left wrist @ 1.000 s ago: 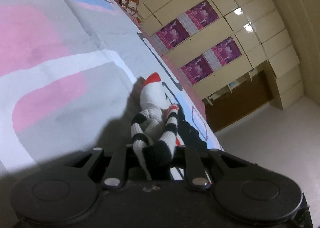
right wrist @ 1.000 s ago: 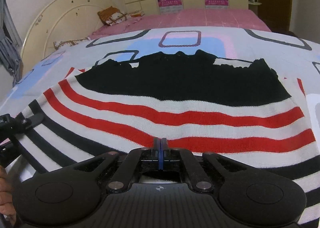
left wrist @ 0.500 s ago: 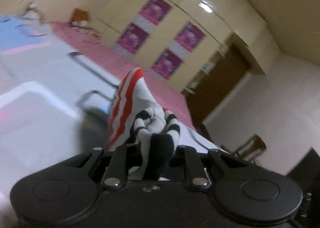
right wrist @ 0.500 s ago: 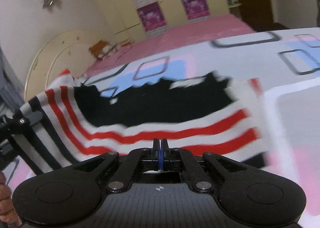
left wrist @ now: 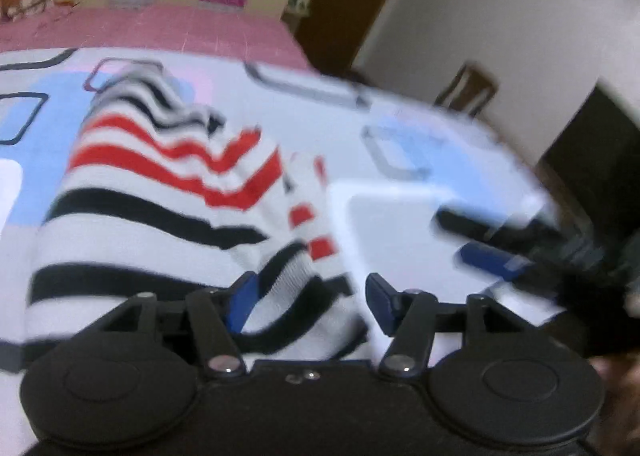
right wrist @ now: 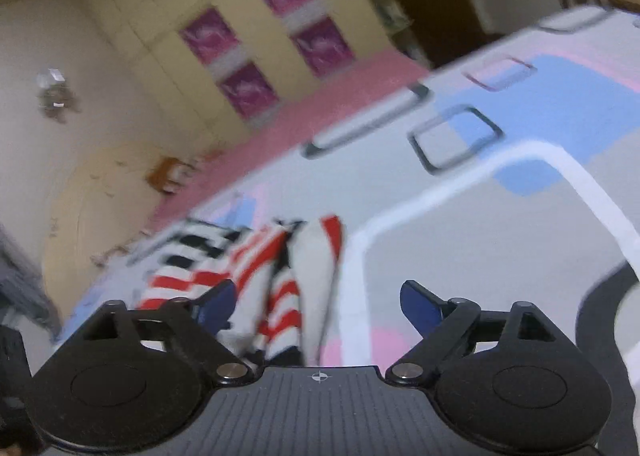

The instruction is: Fold small clothes

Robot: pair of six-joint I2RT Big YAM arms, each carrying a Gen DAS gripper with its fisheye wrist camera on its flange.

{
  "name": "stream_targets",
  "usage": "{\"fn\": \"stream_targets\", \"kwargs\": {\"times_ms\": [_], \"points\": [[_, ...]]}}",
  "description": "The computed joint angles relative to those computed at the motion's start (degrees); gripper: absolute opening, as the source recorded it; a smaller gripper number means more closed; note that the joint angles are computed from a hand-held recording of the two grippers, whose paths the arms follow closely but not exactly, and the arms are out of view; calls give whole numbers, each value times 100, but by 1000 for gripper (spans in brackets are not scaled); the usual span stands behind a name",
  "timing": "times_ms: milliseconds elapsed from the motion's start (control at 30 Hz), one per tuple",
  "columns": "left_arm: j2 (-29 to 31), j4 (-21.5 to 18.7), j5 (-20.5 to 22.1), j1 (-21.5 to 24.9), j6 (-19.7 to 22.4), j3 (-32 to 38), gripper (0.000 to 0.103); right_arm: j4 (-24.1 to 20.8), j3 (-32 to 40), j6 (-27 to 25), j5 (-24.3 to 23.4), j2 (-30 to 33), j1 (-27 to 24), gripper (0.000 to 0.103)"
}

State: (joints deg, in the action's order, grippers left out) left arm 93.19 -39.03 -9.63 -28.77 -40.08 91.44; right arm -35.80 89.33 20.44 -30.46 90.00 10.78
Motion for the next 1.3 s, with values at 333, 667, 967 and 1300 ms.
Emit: {"fn": "stream_targets", "kwargs": {"times_ms": [333, 667, 967, 1300], "points": [[-888, 514, -265, 902, -157, -1091, 28, -1119, 1028, -186, -926, 821, 443, 56], [-793, 1097, 852, 1335, -34, -1554, 28, -2062, 2121, -924, -267, 1649, 881, 27], [-328, 864, 793, 1105, 997, -953, 26, -63, 349, -1652, 941, 260, 993, 22], [162, -32, 899, 1120, 1690, -150, 27, -607, 230, -1186, 754, 523, 807, 24]]}}
